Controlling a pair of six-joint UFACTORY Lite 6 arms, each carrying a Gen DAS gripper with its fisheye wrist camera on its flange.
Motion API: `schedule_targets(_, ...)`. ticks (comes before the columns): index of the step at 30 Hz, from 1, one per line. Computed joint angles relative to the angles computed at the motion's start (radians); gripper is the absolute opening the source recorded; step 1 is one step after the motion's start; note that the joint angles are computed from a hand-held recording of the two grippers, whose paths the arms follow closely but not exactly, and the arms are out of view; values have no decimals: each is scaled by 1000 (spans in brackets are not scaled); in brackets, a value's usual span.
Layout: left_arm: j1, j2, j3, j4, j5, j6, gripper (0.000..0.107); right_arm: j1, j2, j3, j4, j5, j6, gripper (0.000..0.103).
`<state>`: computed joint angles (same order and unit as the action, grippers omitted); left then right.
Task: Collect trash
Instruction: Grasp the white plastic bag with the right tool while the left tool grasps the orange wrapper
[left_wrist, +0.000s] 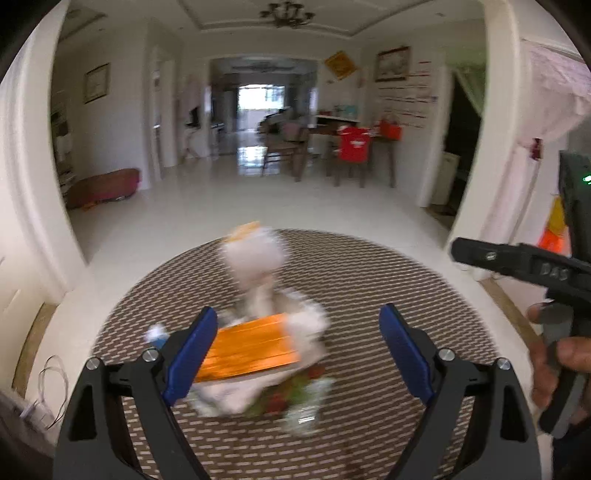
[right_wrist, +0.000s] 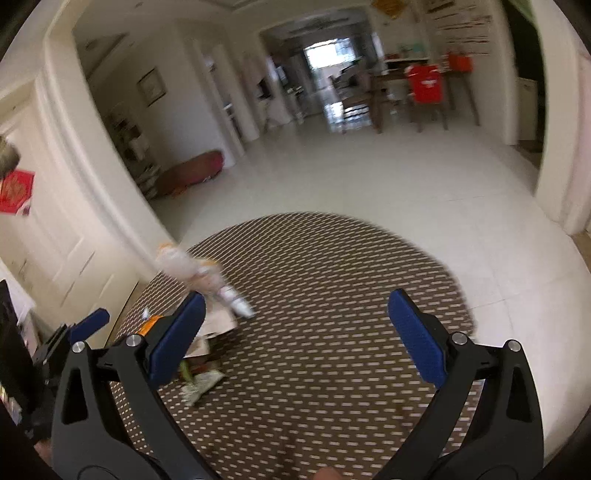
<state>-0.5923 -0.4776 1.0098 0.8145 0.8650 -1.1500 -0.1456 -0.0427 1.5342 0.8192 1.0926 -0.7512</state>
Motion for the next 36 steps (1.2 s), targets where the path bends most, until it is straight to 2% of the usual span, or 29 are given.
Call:
schedule_targets(6,325,-128,-169,-248,-195,417,87,142,18,7,-54,-62,51,97)
schedule_targets(10,486,-118,-230,-377,-273,569,87,235,27,11,-97,-114,102,97)
schedule_targets(14,557,-100,-274,-485,-342,630,87,337,85,56,-144,-160,157,97)
schedule_targets(16,591,-73,-272,-580,-355,705,74,384,137,109,-164,-166,171,97)
schedule_targets(17,610,-74,-279,-648,-364,765,59,423,174,144,-180,-177,182,97)
schedule_targets(18,629,-74,-285,-715,-374,818,49,456,206,173,-186,-192,185,97)
schedule_targets(23,642,-80,-305,-743,-394,811,41,579,430,381,-239,-193,227,97)
schedule_targets(24,648,-79,-308,-747,-397,816,41,586,467,419,-236,-184,227,86)
schedule_targets(25,654,-84,-313,-751,-397,823,40,590,509,465,-235,-165,237,49)
schedule_targets(26,667,-90,-317,-766,-398,844,40,571,558,517,-191,-114,245,31)
schedule_targets(28,684,-110,-330,-791,-397,873,40,532,546,503,-129,-98,220,30)
schedule_targets(32,777,-141,-351,-943,-399,1055,40,430,469,427,-25,-90,159,30)
schedule_targets(36,808,-169,-347,-988,-396,1103,40,293,398,385,63,-42,99,30)
